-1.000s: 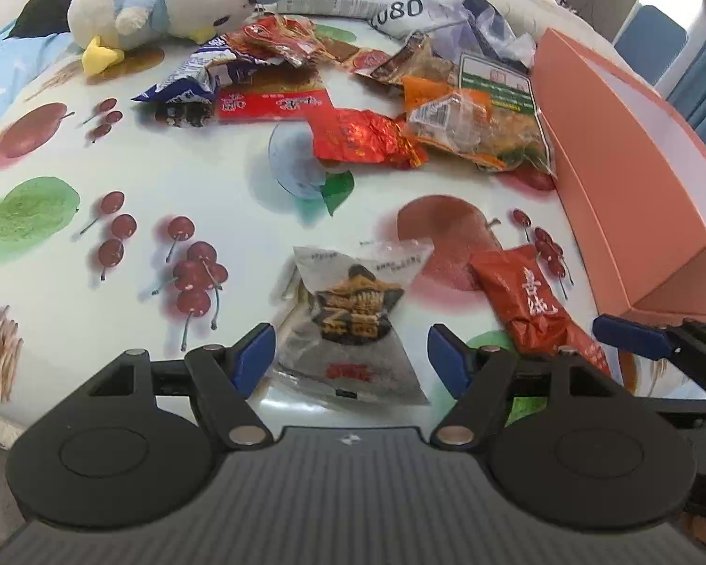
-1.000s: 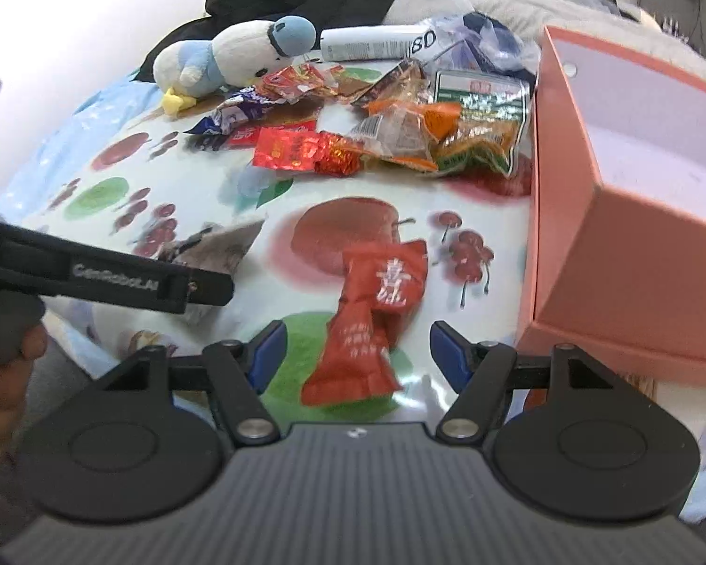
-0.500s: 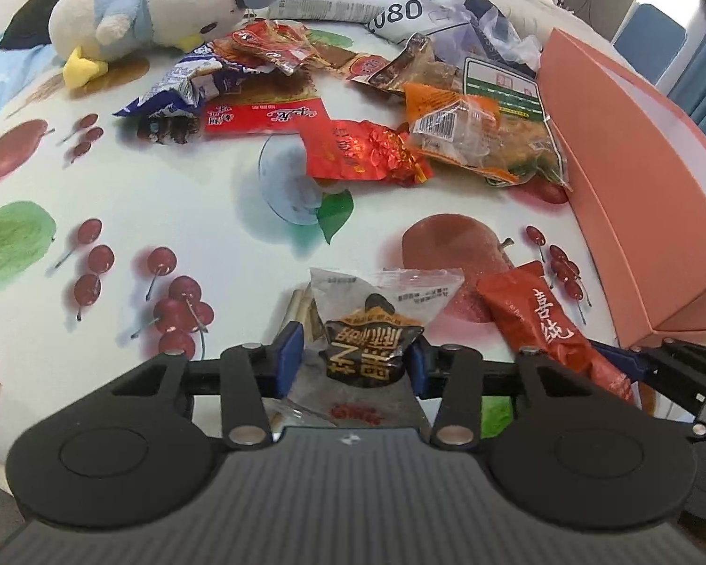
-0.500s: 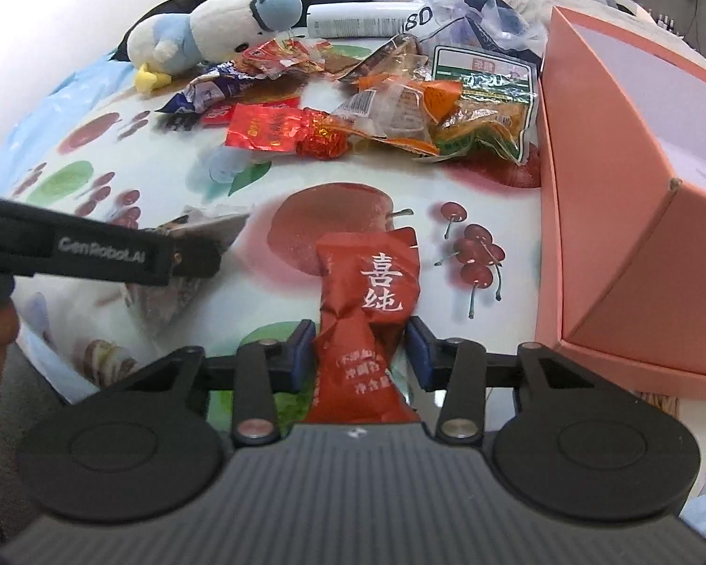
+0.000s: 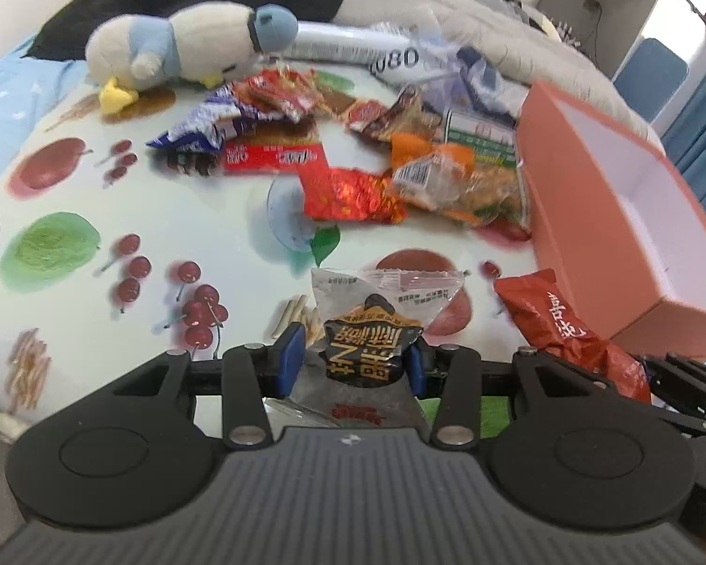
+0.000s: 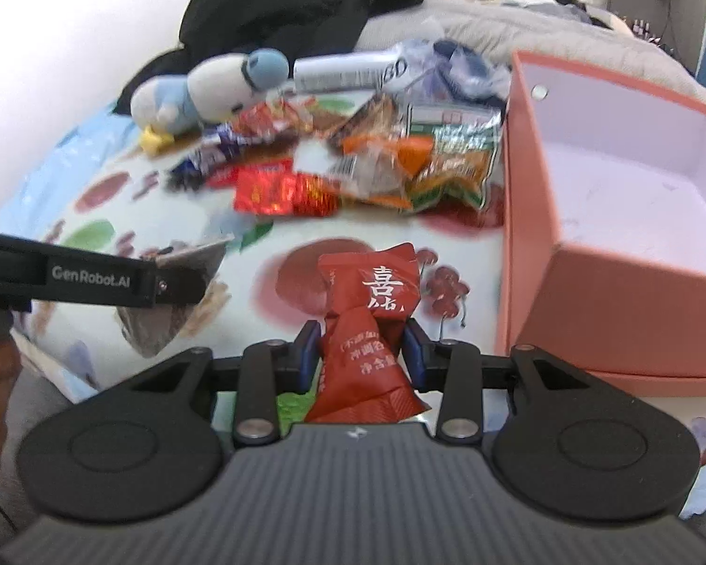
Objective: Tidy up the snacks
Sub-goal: 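Carry both packets over the pink box with both tools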
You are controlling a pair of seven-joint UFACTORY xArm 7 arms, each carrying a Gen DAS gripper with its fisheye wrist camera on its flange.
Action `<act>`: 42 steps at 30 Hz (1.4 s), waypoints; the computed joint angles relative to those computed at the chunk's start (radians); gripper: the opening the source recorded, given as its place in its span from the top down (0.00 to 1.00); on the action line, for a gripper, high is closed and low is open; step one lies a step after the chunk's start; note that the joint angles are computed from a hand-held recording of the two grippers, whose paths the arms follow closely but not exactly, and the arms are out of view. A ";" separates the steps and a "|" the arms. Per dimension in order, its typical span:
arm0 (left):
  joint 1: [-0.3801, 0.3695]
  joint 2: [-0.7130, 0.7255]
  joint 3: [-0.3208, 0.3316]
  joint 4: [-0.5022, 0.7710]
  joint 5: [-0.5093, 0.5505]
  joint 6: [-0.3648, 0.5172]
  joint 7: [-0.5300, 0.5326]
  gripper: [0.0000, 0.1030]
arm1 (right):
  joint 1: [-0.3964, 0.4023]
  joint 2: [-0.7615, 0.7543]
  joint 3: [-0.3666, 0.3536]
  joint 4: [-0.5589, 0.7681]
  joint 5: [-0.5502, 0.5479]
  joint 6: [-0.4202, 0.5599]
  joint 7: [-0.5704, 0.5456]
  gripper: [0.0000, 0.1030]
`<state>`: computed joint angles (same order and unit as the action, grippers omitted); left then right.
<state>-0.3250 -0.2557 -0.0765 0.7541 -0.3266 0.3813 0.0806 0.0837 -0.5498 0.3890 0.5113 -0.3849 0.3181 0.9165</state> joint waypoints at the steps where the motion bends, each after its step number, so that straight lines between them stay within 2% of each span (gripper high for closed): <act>1: 0.004 -0.019 -0.004 0.000 0.004 0.012 -0.015 0.52 | 0.010 -0.021 -0.008 -0.001 0.009 0.012 -0.001 0.61; 5: 0.000 -0.095 -0.009 -0.005 0.014 0.047 -0.061 0.52 | 0.037 -0.104 -0.021 0.000 0.041 0.066 -0.005 0.61; 15: -0.057 -0.224 0.003 0.000 -0.009 0.114 -0.083 0.52 | 0.061 -0.304 -0.018 0.017 0.108 0.198 -0.008 0.61; 23: -0.138 -0.225 -0.003 0.045 -0.064 0.137 -0.046 0.52 | 0.043 -0.434 -0.014 0.019 0.127 0.314 -0.008 0.61; 29: -0.188 -0.137 -0.031 0.129 -0.111 0.138 -0.022 0.52 | 0.018 -0.517 -0.033 -0.006 0.137 0.381 -0.013 0.61; 33: -0.194 -0.034 -0.065 0.225 -0.110 0.142 -0.016 0.52 | -0.007 -0.550 -0.073 -0.034 0.137 0.390 -0.039 0.61; 37: -0.183 0.095 -0.110 0.350 -0.075 0.152 -0.040 0.52 | -0.050 -0.538 -0.127 -0.052 0.135 0.355 -0.083 0.61; 42: -0.180 0.276 -0.159 0.526 0.003 0.158 -0.088 0.52 | -0.116 -0.471 -0.209 -0.060 0.133 0.262 -0.171 0.61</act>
<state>-0.5049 0.0203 -0.2353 1.2803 -0.3233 0.5391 -0.0077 -0.0326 -1.0213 0.1798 0.4516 -0.2518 0.5804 0.7454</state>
